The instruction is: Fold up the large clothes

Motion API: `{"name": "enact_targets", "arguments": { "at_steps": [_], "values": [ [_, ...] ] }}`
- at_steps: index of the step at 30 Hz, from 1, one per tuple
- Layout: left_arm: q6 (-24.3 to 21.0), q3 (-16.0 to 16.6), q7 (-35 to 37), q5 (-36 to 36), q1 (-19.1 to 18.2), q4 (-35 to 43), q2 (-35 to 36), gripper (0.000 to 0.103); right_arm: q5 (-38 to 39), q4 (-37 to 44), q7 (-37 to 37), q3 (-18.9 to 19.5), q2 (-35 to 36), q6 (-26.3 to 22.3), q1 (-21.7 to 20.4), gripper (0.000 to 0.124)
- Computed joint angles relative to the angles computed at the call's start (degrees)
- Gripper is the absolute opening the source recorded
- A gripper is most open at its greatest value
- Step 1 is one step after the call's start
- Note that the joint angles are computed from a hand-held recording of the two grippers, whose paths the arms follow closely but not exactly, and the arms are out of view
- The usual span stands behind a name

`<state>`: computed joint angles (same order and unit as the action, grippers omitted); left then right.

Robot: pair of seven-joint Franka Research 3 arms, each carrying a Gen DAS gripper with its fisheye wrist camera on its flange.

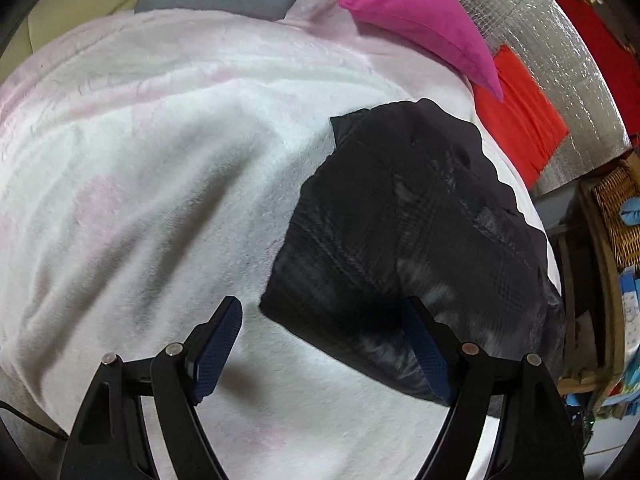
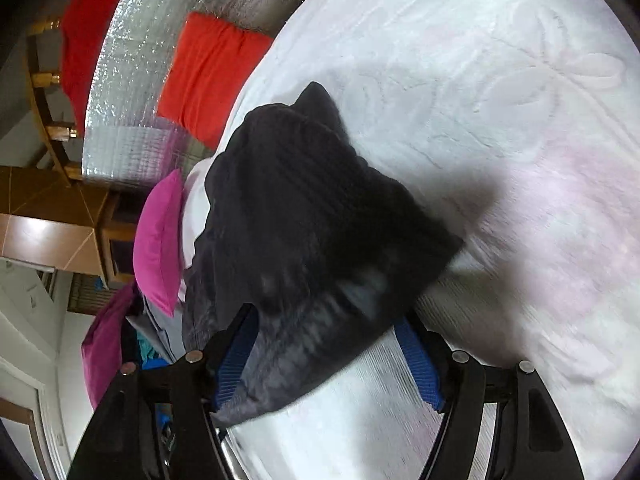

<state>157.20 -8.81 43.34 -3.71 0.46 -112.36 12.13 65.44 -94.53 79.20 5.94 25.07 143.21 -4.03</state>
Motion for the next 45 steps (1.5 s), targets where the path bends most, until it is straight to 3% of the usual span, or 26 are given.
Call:
{"name": "enact_targets", "arguments": {
  "at_steps": [3, 7, 8, 10, 11, 13, 16, 19, 21, 23, 26, 29, 32, 35, 37, 42, 45],
  "values": [
    [1.49, -0.98, 1.56, -2.35, 0.61, 0.77, 1.28, 0.083, 3.98, 2.25, -1.60, 1.39, 2.35, 3.02, -0.02, 0.084],
    [4.96, -1.12, 0.88, -4.16, 1.22, 0.58, 2.33, 0.082, 2.28, 4.45, -1.67, 1.62, 4.33, 8.58, 2.00, 0.084],
    [6.54, -0.53, -0.49, -3.40, 0.82, 0.19, 2.39, 0.077, 1.45, 4.78, -1.44, 1.76, 4.58, 10.24, 2.58, 0.084],
    [8.47, 0.38, -2.65, -1.40, 0.31, -0.33, 2.29, 0.052, -2.63, 4.99, 1.26, 1.02, 4.87, 13.26, 4.36, 0.077],
    [9.37, 0.26, -2.66, -0.99, 0.54, -0.35, 2.36, 0.048, -4.70, 5.17, 2.77, 0.81, 5.05, 13.73, 4.85, 0.066],
    [10.27, 0.24, -2.99, 0.15, 0.67, -0.37, 2.41, 0.034, -6.42, 5.48, 3.66, 1.57, 5.39, 14.41, 4.58, 0.058],
    [11.98, 1.46, -4.99, 3.61, -0.38, -1.21, 1.31, 0.027, -8.13, 4.65, 3.23, 2.41, 4.53, 16.35, 4.32, 0.048],
    [13.35, 6.38, -12.82, 13.71, -4.32, -1.33, 0.27, 0.024, -4.14, 3.31, -3.45, 5.74, 2.72, 18.67, 2.26, 0.040],
    [14.06, 9.02, -18.67, 20.65, -6.31, -2.07, -0.69, 0.024, -0.82, 2.22, -8.77, 7.06, 1.31, 19.48, 1.48, 0.039],
    [13.19, 9.58, -21.97, 25.08, -6.64, -2.62, -1.41, 0.024, -1.55, 1.53, -9.40, 5.85, 0.53, 19.44, 2.68, 0.039],
    [6.75, 4.80, -16.99, 20.38, -3.20, -0.09, 0.62, 0.026, -8.86, 2.82, -1.32, 1.75, 2.15, 14.46, 4.92, 0.039],
    [3.67, 4.23, -16.32, 20.00, -2.82, 1.47, 1.52, 0.037, -9.73, 4.13, 1.64, 1.85, 3.46, 9.82, 3.46, 0.044],
    [1.53, 4.22, -17.31, 20.22, -2.75, 1.45, 0.94, 0.059, -11.32, 3.98, 4.38, 0.93, 2.75, 6.41, 2.74, 0.058],
    [2.99, 2.40, -13.82, 14.74, -0.30, -0.49, -0.14, 0.062, -10.20, 1.86, 4.63, 0.65, 0.62, 3.78, 1.04, 0.061],
    [4.62, 3.20, -14.74, 15.24, -0.33, -3.34, -2.32, 0.064, -8.79, 0.82, 3.48, 0.50, -0.45, 2.69, 0.12, 0.062],
    [3.12, 5.37, -21.27, 24.56, -1.63, -5.03, -5.37, 0.067, -15.73, -2.62, 6.59, -3.37, -3.91, 5.67, 2.62, 0.062],
    [0.24, 4.87, -21.30, 26.71, -1.50, -2.97, -4.17, 0.067, -27.35, -6.22, 14.82, -7.46, -6.19, 14.86, 7.10, 0.062]
  ]
}}
